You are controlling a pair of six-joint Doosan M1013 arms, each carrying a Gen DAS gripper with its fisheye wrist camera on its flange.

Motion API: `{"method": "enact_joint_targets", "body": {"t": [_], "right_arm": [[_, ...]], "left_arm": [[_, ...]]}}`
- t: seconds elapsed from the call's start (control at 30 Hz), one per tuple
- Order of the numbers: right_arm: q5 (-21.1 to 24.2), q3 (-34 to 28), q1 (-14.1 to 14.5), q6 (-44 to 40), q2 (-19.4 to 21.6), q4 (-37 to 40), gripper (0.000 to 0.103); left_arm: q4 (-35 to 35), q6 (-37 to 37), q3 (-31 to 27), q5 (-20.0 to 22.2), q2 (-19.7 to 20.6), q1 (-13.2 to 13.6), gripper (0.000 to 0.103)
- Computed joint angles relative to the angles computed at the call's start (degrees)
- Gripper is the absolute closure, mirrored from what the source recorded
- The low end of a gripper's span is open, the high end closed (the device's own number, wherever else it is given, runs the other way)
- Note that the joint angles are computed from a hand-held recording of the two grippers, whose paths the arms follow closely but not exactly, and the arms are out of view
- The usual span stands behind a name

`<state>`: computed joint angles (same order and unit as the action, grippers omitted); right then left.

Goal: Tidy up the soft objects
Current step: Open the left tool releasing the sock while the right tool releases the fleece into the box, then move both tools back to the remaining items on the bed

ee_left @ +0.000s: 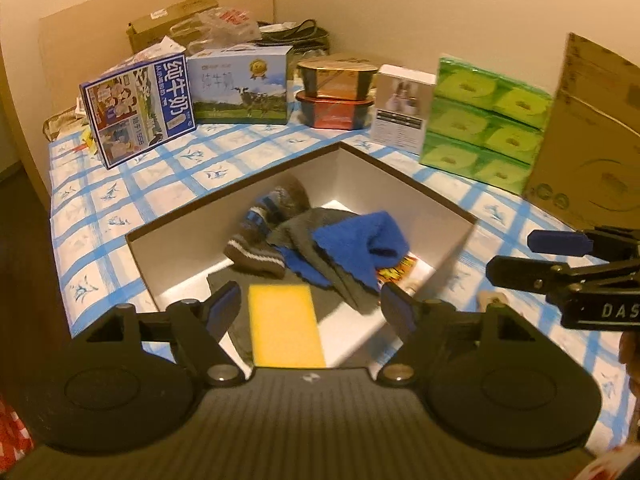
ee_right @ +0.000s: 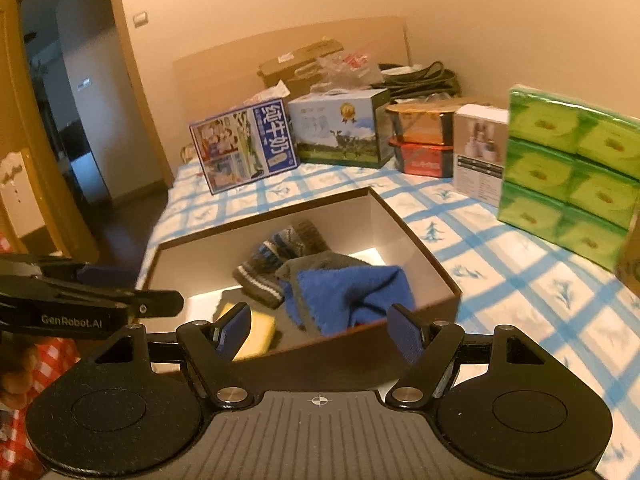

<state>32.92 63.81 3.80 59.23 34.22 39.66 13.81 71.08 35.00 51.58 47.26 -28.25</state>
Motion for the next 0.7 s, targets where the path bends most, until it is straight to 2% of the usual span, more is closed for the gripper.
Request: {"method": "enact_joint_targets", "body": {"t": [0.33, 0.47, 0.7], "right_arm": [[-4.58, 13.60, -0.31, 1.94, -9.89, 1.57, 0.028], [-5.89, 18.05, -0.24, 4.66, -13.18, 0.19, 0.027], [-7.57, 24.53, -0.58, 7.19, -18.20, -0.06, 0.027]], "left_arm": [[1.83, -3.29, 15.23, -4.97, -9.33, -2.90, 0.020], [3.49, -4.25, 19.83, -6.17, -12.05, -4.44, 0.020], [0.55, -4.08, 25.70, -8.50, -15.92, -6.14, 0.020]]}}
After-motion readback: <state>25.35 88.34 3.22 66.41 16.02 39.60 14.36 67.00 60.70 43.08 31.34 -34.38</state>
